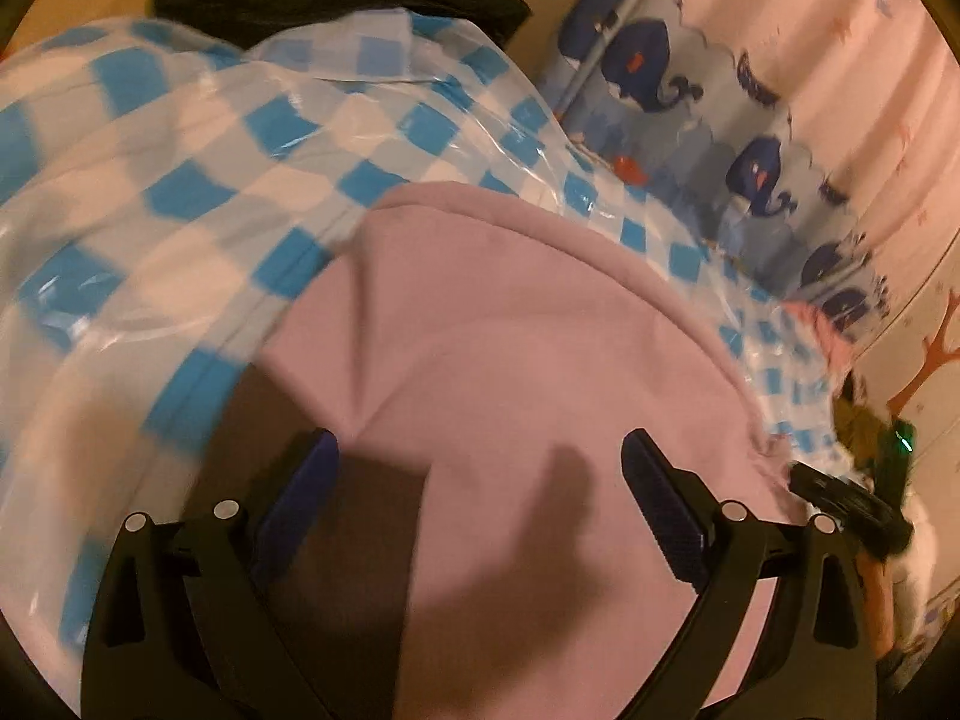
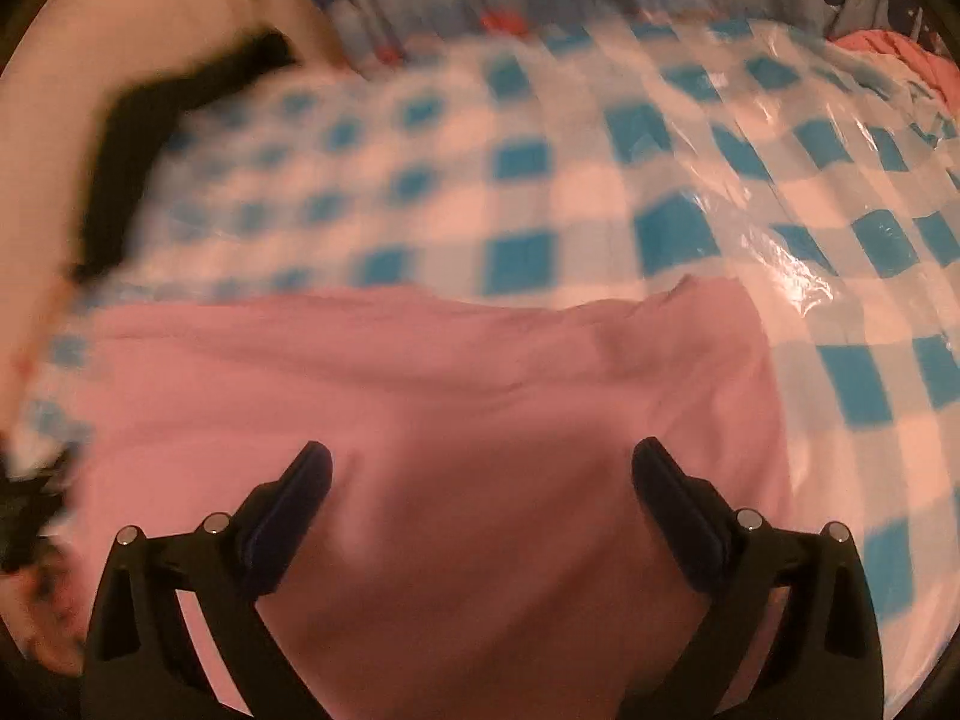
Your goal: Fold large clothes
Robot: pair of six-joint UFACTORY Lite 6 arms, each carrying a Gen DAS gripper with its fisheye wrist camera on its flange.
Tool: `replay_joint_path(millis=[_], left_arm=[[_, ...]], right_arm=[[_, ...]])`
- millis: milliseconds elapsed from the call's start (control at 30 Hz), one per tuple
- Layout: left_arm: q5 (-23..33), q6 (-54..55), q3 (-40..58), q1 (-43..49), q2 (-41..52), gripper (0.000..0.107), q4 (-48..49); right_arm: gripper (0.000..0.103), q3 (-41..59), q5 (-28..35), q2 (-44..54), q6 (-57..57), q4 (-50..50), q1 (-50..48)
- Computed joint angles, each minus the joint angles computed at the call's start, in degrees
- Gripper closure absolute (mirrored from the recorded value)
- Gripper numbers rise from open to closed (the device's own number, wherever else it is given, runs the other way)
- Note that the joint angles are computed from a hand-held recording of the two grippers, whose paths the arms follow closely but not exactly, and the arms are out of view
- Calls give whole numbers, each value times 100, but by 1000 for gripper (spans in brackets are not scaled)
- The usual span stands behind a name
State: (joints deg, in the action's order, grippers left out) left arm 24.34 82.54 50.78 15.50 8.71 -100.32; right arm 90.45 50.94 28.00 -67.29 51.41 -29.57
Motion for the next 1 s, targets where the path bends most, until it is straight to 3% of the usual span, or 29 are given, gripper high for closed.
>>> replay_joint_path(millis=[33, 100, 167, 233, 300, 333, 400, 467, 533, 600, 700, 767, 867, 1000], left_arm=[[200, -120, -436, 259, -455, 16, 137], [305, -322, -951, 551, -991, 16, 419], [240, -486, -1343, 721, -1308, 16, 800], [31, -630, -1552, 725, -1329, 16, 1198], [-236, -762, -1982, 786, -1879, 16, 1506], [-130, -1027, -2177, 973, -2260, 16, 1832], [590, -1351, -2649, 1804, -3165, 16, 2425], [1267, -1417, -2897, 2640, -3580, 16, 2861], [1796, -1375, -2929, 3298, -3442, 16, 3176], [2349, -1245, -2769, 3894, -2842, 16, 3455], [3040, -849, -2712, 4649, -2556, 16, 3691], [3553, -613, -2655, 4932, -2300, 16, 3756], [3724, -631, -2623, 4744, -1966, 16, 3832], [3670, -757, -2715, 4148, -1795, 16, 3777]], right_arm=[[7, -600, 326, -534, -600, 241, -389], [7, -1799, 412, -1227, -1516, 645, -984], [7, -2721, 13, -1085, -2703, 1052, -1329], [7, -2925, 267, -1108, -3404, 1295, -1616], [7, -2933, 540, -1358, -3144, 1109, -1865], [7, -2820, 1015, -1551, -2655, 974, -2096], [7, -2770, 2056, -1777, -2397, 940, -2687], [7, -2791, 2334, -1766, -2273, 671, -2942], [7, -2736, 2010, -1297, -2026, 25, -2734], [7, -2560, 2198, -1203, -2112, 19, -2814], [7, -2037, 3750, -823, -1474, 230, -3457], [7, -2275, 4584, -778, -1478, 24, -3656], [7, -3125, 4423, -1157, -1481, -811, -3253], [7, -4042, 3977, -1615, -1376, -967, -2737]])
